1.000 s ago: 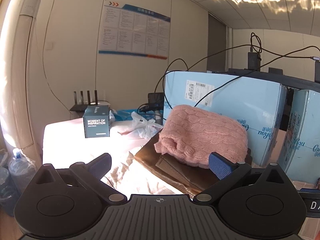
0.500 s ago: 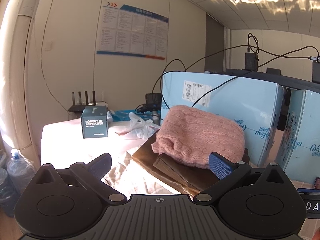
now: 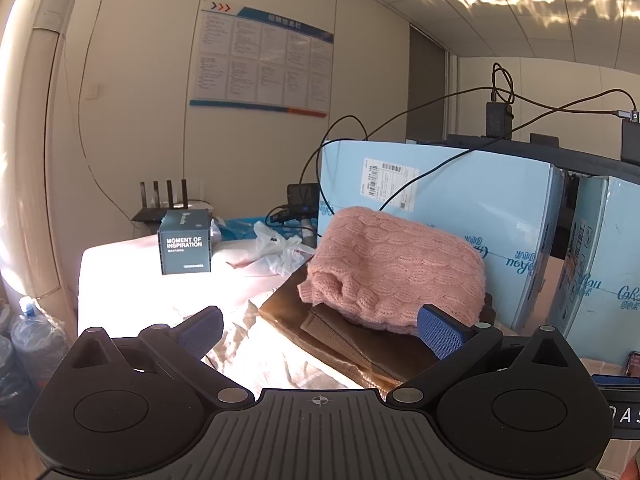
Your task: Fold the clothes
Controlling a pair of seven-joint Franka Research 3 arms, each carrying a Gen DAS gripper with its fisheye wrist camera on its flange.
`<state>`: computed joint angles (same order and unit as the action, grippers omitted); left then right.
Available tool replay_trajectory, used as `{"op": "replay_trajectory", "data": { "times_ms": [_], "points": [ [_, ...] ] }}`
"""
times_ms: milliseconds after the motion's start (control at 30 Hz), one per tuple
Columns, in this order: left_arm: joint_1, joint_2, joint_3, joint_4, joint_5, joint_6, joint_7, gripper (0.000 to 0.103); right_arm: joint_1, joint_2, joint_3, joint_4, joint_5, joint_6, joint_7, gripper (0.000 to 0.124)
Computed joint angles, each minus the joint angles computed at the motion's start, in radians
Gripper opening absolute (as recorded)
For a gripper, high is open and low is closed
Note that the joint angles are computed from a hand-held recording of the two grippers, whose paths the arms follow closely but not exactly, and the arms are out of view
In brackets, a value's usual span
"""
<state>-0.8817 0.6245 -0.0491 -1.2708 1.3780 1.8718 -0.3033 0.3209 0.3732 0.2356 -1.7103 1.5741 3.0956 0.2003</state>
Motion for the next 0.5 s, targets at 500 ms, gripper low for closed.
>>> {"op": "replay_trajectory", "data": {
  "times_ms": [500],
  "points": [
    [0.003, -0.001, 0.0, -0.003, 0.001, 0.01, -0.001, 0.103, -0.006, 0.003, 0.006, -0.002, -0.018, 0.003, 0.011, 0.103]
  ]
}}
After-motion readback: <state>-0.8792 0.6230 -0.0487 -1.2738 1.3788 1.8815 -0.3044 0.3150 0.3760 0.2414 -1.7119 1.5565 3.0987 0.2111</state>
